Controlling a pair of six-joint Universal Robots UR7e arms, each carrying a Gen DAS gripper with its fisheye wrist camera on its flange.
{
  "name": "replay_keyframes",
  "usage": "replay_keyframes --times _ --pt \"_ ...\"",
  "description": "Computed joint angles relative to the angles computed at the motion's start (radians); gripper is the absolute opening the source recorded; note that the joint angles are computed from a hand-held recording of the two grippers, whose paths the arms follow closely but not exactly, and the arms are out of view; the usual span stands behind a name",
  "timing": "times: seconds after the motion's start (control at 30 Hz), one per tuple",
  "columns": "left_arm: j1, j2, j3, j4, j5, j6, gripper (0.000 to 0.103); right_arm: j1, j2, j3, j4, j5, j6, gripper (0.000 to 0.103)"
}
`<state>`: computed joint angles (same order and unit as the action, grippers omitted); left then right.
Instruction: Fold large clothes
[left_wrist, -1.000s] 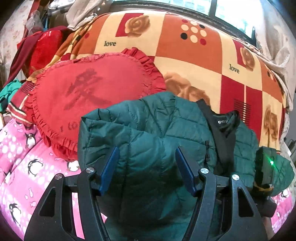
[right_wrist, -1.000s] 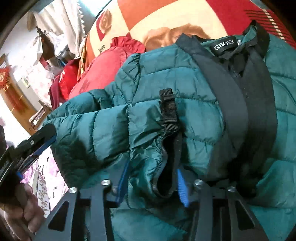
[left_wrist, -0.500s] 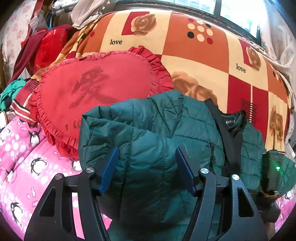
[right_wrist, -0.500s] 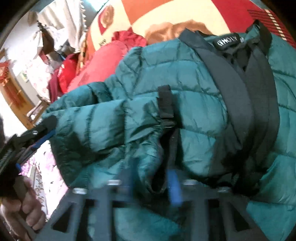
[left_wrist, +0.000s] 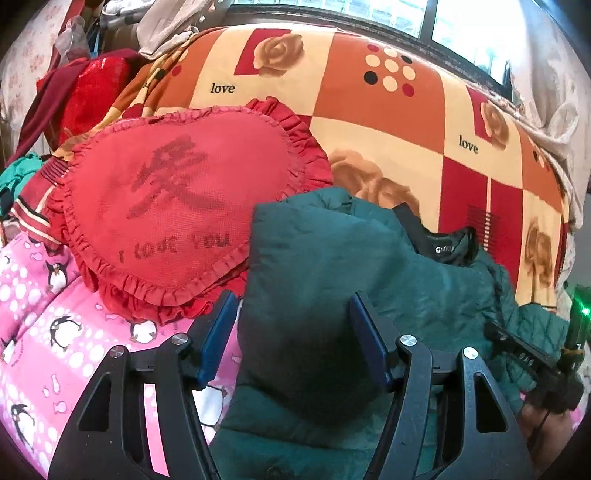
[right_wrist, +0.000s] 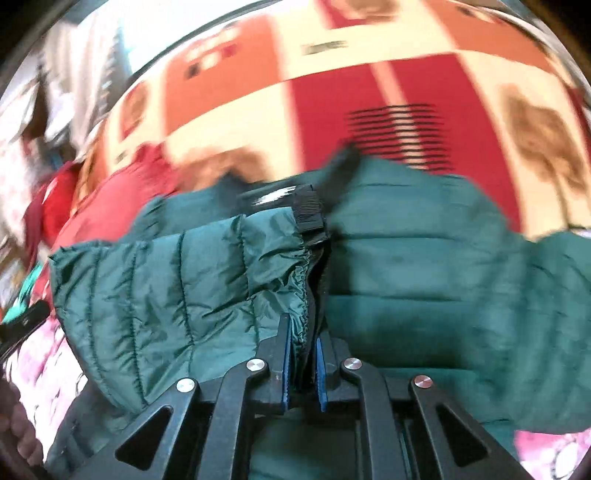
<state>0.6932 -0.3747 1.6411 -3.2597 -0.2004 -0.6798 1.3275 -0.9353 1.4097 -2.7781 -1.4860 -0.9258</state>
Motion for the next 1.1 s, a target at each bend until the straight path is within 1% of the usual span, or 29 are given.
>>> replay_keyframes --times 0.07,0.17,0.2,0.23,0.33,0.43,0.6,0.67,0.73,0.77,0.83,0.9,0.97,1.03,1.1 --pt "0.007 -0.012 0.004 0.073 0.004 -0.057 0.064 -0.016 0.004 -0.046 0.010 -0.003 0.021 0.010" --pt "0.026 -0.043 0.017 0.242 -0.007 -0.202 0.064 -0.033 0.011 -0.103 0.036 -0.005 0.045 0.010" --pt "0.035 -0.059 0.019 0.330 -0.010 -0.276 0.064 -0.039 0.012 -0.120 0.047 -0.006 0.057 0.010" --pt "0.042 -0.067 0.018 0.379 -0.021 -0.314 0.064 -0.046 0.014 -0.141 0.052 -0.010 0.073 0.010" --pt "0.060 -0.078 0.016 0.436 -0.051 -0.371 0.064 -0.058 0.024 -0.190 0.072 -0.016 0.100 0.010" --pt "0.071 -0.067 -0.001 0.416 -0.075 -0.335 0.064 -0.067 0.033 -0.223 0.102 -0.017 0.106 0.010" --pt "0.080 -0.011 -0.069 0.301 -0.125 -0.115 0.064 -0.068 0.057 -0.256 0.124 -0.043 0.119 0.010" --pt "0.086 0.021 -0.115 0.265 -0.170 0.021 0.064 -0.071 0.074 -0.279 0.146 -0.057 0.133 0.010" --pt "0.090 0.044 -0.151 0.259 -0.194 0.095 0.064 -0.075 0.081 -0.284 0.151 -0.063 0.146 0.010" --pt "0.094 0.051 -0.165 0.264 -0.203 0.118 0.064 -0.077 0.086 -0.297 0.182 -0.060 0.151 0.010" --pt "0.105 0.057 -0.182 0.277 -0.223 0.135 0.064 -0.083 0.099 -0.325 0.234 -0.063 0.165 0.010" --pt "0.120 0.053 -0.190 0.311 -0.249 0.112 0.064 -0.089 0.103 -0.344 0.271 -0.055 0.197 0.013" --pt "0.137 0.037 -0.183 0.324 -0.304 0.088 0.064 -0.091 0.098 -0.350 0.295 -0.047 0.235 0.018" --pt "0.142 0.030 -0.169 0.285 -0.323 0.086 0.064 -0.088 0.084 -0.334 0.278 -0.047 0.261 0.020" --pt "0.141 0.027 -0.163 0.263 -0.322 0.083 0.064 -0.080 0.067 -0.307 0.228 -0.057 0.272 0.028"
